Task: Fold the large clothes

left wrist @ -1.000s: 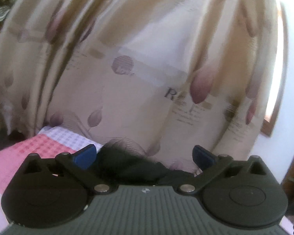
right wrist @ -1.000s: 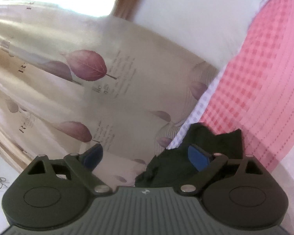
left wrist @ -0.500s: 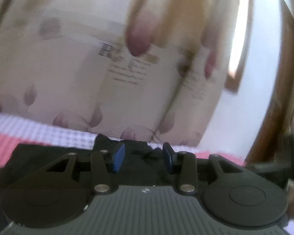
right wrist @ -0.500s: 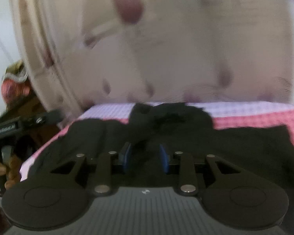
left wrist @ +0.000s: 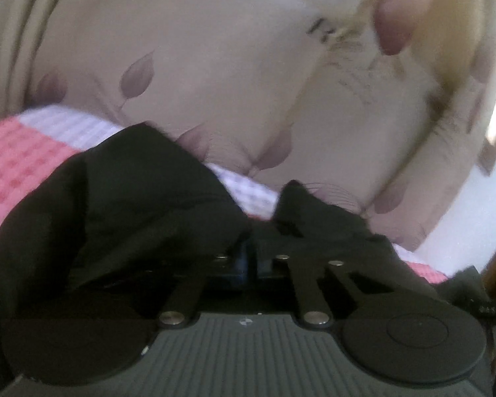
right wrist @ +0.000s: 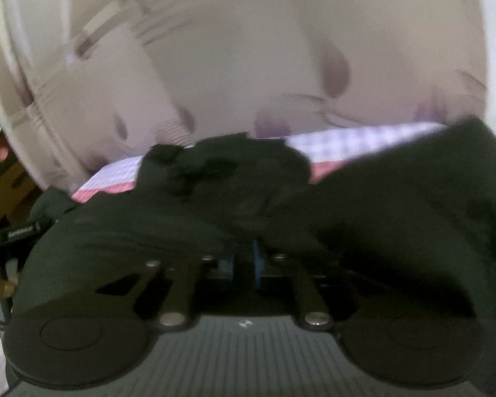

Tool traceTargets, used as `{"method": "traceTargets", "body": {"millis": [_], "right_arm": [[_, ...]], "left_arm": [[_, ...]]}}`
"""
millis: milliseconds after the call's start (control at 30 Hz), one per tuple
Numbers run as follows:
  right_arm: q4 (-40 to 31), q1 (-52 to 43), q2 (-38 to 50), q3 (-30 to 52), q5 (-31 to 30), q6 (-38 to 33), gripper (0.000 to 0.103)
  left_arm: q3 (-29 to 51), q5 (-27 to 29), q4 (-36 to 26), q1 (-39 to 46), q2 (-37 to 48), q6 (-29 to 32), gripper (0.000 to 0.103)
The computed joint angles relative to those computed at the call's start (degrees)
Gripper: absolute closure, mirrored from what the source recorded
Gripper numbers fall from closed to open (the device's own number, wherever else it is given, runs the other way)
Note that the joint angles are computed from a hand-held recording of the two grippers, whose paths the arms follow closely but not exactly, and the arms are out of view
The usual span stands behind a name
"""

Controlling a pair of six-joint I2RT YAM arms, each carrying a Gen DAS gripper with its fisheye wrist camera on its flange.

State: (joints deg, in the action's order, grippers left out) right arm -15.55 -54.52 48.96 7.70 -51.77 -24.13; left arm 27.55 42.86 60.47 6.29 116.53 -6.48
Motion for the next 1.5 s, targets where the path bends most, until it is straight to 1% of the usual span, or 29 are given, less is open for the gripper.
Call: {"method": "traceTargets", "body": {"millis": [67, 100, 133, 167, 200, 267, 300, 367, 433, 467, 533, 567, 667, 700, 767, 833, 933, 1000, 1033, 1067, 1133, 1167, 1200, 1233, 1267, 1333, 1367, 1400, 1500], "right_arm": [[0.0, -3.9, 2.6, 0.3, -1.4, -3.5, 0.101], [0.1, -6.2, 5.1, 0.7, -2.5, -5.9, 0.101], [1.8, -7.6, 8.7, 1.2, -3.3, -6.8, 0.102], [2.4, -9.5, 12.5, 2.2, -4.5, -8.4, 0.103], [1.6, -12.4, 16.2, 3.4, -5.9, -11.2, 0.103], [-0.7, -18.2, 25.4, 6.9, -8.8, -17.5, 0.103], [0.3, -19.5, 28.5, 8.0, -9.3, -17.9, 0.103], [-2.7, -24.2, 35.6, 11.5, -10.5, -22.2, 0.103], [-7.0, -28.0, 42.7, 15.6, -11.7, -25.6, 0.103], [-8.0, -29.4, 44.6, 16.8, -11.6, -25.9, 0.103], [-7.3, -30.8, 45.8, 17.5, -10.9, -24.6, 0.103], [-8.8, -31.7, 47.9, 18.9, -10.9, -25.1, 0.103], [-9.0, -32.9, 49.5, 20.4, -9.8, -25.7, 0.103], [-8.1, -32.6, 48.5, 19.7, -9.2, -25.8, 0.103], [-1.7, -31.0, 42.3, 14.9, -7.3, -23.1, 0.103], [3.0, -29.6, 36.4, 10.6, -5.3, -21.3, 0.103], [3.9, -29.6, 34.7, 9.3, -4.9, -21.6, 0.103], [3.1, -29.9, 35.6, 9.9, -5.3, -22.3, 0.103], [2.4, -30.2, 36.6, 10.6, -5.6, -22.7, 0.103], [2.5, -30.2, 37.0, 10.8, -5.6, -22.5, 0.103], [3.4, -30.0, 35.9, 10.0, -5.4, -21.9, 0.103], [3.4, -30.2, 35.0, 9.5, -5.3, -22.1, 0.103], [3.6, -30.4, 34.0, 8.9, -5.2, -22.3, 0.103], [4.4, -30.4, 32.9, 8.1, -5.0, -22.1, 0.103], [5.7, -29.9, 32.1, 7.4, -4.7, -21.1, 0.103], [6.1, -29.7, 32.3, 7.4, -4.8, -20.7, 0.103], [5.8, -29.8, 32.9, 7.8, -5.0, -20.7, 0.103], [5.3, -30.1, 33.7, 8.3, -5.3, -20.9, 0.103], [5.3, -30.3, 34.1, 8.5, -5.4, -21.0, 0.103]], "left_arm": [[1.6, 1.6, -2.4, 1.0, 0.9, -0.5, 0.092], [2.0, 2.4, -2.8, 1.6, 1.3, -0.6, 0.092], [2.6, 2.8, -2.9, 1.8, 1.7, -1.2, 0.092], [2.8, 3.7, -2.7, 2.5, 2.2, -1.8, 0.092], [3.1, 4.1, -2.5, 2.8, 2.5, -2.9, 0.092], [3.4, 5.6, -0.2, 4.4, 4.3, -6.0, 0.092], [3.3, 6.0, 0.5, 5.1, 4.6, -7.2, 0.092], [3.1, 6.4, 3.0, 6.4, 5.8, -10.3, 0.092], [3.0, 5.6, 2.9, 6.9, 5.3, -11.9, 0.092], [2.9, 5.4, 2.9, 7.4, 5.2, -12.6, 0.092], [2.9, 5.0, 2.8, 9.0, 5.0, -14.5, 0.092], [3.1, 4.2, 2.9, 9.7, 5.3, -16.2, 0.092], [3.3, 0.2, 3.0, 10.4, 5.4, -20.2, 0.092], [3.4, -1.4, 1.7, 10.1, 4.8, -20.5, 0.092], [4.4, -5.0, -2.8, 9.1, 3.1, -20.2, 0.092], [4.6, -8.6, -5.4, 8.2, 1.8, -20.0, 0.092], [5.6, -10.2, -10.3, 7.8, -0.1, -17.8, 0.092], [7.7, -8.7, -16.8, 8.5, -1.7, -14.5, 0.092], [9.7, -7.7, -21.5, 8.9, -2.4, -11.1, 0.092], [12.7, -4.7, -29.0, 9.9, -3.4, -6.4, 0.093], [16.9, 0.1, -39.0, 12.3, -4.0, 0.1, 0.093], [19.1, 4.4, -43.1, 14.1, -4.1, 3.5, 0.085], [20.9, 8.0, -46.8, 15.6, -4.1, 6.8, 0.075], [23.6, 10.7, -51.7, 17.0, -4.0, 11.2, 0.055], [26.3, 12.7, -57.7, 18.2, -4.0, 17.4, 0.038], [29.9, 14.2, -65.6, 19.9, -3.6, 27.2, 0.024], [31.2, 14.4, -68.6, 20.5, -3.1, 31.0, 0.022], [33.3, 14.7, -73.1, 20.9, -1.9, 35.5, 0.021], [41.5, 15.5, -89.6, 21.7, 4.3, 49.8, 0.020]]}}
